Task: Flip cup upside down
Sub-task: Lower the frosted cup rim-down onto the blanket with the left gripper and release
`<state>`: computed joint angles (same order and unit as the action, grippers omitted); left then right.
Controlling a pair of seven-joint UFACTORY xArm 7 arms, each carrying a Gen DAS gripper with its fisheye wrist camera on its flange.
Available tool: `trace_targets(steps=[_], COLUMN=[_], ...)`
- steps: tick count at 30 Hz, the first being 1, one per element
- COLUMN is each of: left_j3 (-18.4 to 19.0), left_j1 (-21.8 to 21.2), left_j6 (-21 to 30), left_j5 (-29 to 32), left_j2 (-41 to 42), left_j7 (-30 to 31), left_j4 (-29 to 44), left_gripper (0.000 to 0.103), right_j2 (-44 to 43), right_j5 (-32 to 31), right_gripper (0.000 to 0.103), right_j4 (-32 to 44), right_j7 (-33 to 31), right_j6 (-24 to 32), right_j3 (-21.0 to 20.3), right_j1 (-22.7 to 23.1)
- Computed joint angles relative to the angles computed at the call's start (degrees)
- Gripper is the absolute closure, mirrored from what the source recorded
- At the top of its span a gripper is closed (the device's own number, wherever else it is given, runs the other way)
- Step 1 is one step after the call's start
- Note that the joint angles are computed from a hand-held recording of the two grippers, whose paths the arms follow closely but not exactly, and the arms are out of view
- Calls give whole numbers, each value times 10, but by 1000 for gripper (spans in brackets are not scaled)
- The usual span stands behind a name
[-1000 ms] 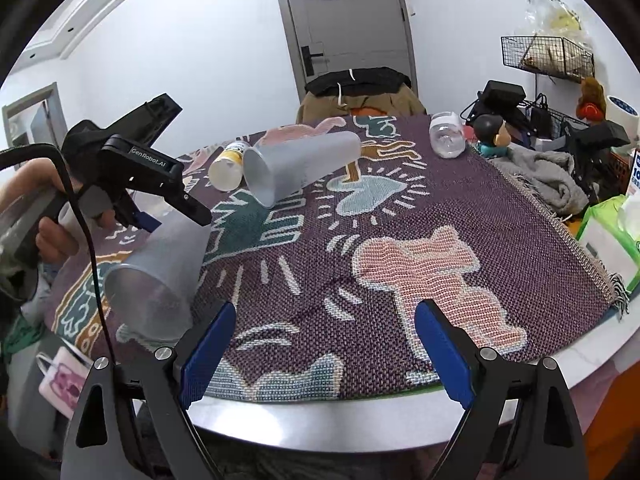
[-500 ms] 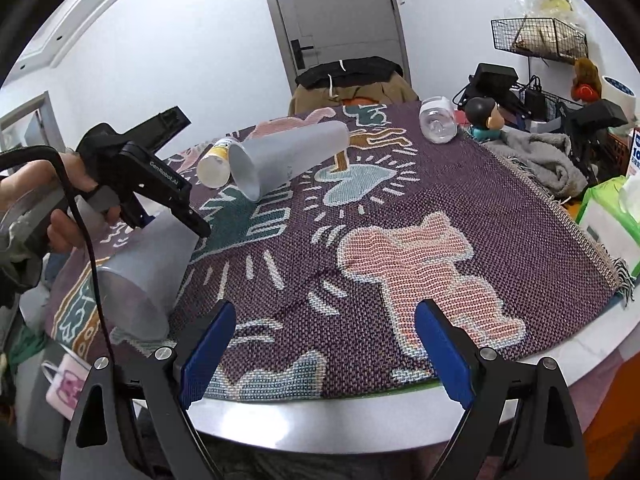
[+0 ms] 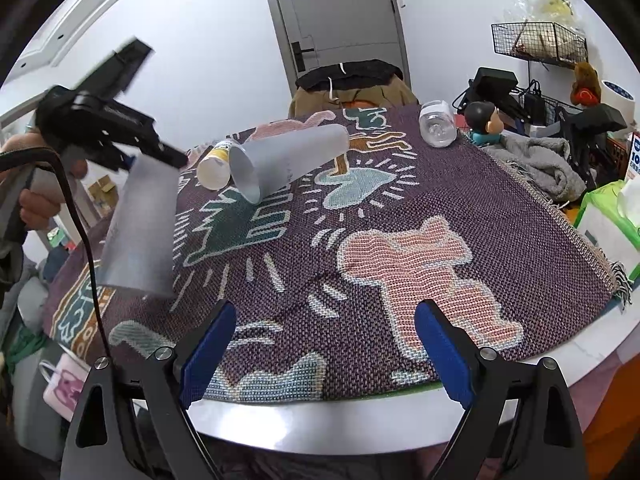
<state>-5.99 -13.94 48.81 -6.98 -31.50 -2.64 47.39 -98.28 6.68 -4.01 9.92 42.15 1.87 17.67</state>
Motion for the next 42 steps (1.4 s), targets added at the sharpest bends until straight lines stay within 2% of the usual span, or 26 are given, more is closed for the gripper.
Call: trace_targets(steps=[4, 8, 13, 16, 22, 26, 30, 32, 34, 35, 36, 38, 42], left_j3=[-33, -42, -75, -107, -132, -128, -140, -124, -110, -107, -102, -106, -98], left_j1=[3, 2, 26, 55, 75, 75, 102, 90, 75, 72, 68, 75, 68], left_j6=[-72, -124, -189, -234, -302, -321, -341, -339, -324, -322, -329, -346, -338], left_j5=[45, 68, 126, 173, 214, 215, 230, 225, 217, 214, 211, 212, 205], left_j2=[-59, -89, -121, -143, -147, -127, -125, -126, -126, -128, -134, -157, -188], left_j7=[-3, -11, -33, -55, -79, -93, -119, -116, -108, -108, -108, -114, -107], left_j4=[-50, -81, -115, -139, -175, -188, -204, -205, -202, -202, -208, -223, -235], left_gripper=[45, 45, 45, 45, 45, 45, 44, 43, 31, 14, 5, 1, 1], right_j2=[3, 1, -4, -6, -3, 3, 8, 9, 10, 12, 15, 13, 12], right_j5=[-3, -8, -14, -15, -15, -14, -13, -12, -11, -11, -10, -11, -12], right_gripper=[11, 11, 11, 12, 12, 11, 12, 12, 12, 12, 12, 12, 12], right_j4=[-1, -1, -2, -4, -6, -7, -7, -7, -7, -7, -6, -6, -4], right_j7=[4, 8, 11, 12, 10, 9, 8, 7, 7, 8, 8, 10, 14], right_j6=[-4, -3, -3, -3, -8, -9, -10, -10, -11, -12, -13, -12, -16], right_j3=[9, 15, 16, 13, 8, 5, 4, 2, 3, 3, 5, 10, 15], right_j1=[7, 13, 12, 11, 8, 8, 6, 5, 5, 7, 8, 14, 26])
